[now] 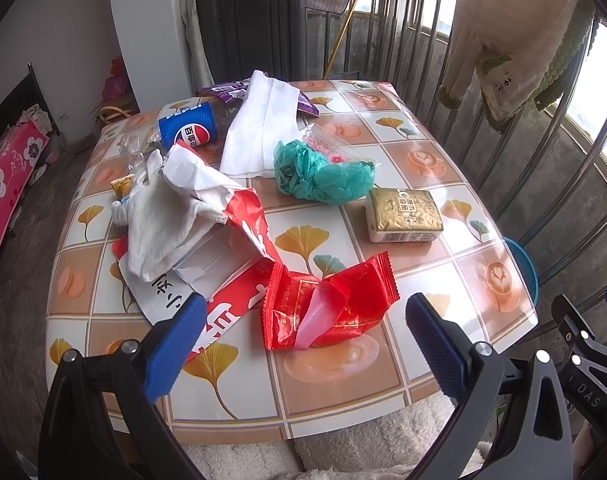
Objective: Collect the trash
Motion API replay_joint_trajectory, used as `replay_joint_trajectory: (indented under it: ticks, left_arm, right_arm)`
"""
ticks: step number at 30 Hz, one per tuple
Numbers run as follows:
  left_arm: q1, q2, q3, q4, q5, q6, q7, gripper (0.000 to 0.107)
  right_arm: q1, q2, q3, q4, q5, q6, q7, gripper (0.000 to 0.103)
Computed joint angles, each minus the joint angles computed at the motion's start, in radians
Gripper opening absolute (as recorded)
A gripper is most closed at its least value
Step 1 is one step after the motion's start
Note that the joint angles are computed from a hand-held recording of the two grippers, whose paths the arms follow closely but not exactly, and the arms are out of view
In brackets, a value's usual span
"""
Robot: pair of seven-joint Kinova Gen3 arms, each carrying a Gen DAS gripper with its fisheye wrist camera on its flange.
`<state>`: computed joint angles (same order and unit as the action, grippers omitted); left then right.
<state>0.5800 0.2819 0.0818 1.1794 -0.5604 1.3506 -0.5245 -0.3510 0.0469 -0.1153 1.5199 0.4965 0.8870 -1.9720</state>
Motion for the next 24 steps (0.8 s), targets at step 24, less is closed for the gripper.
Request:
replay_joint_trajectory:
  ticks: [24]
  left_arm:
    - [-0.006,0.003,0.000,0.003,0.010,0.012,0.003,0.097]
  right_arm:
    - [-0.007,0.007,0.000,0.002,-0.008,-0.007,-0.007,0.096]
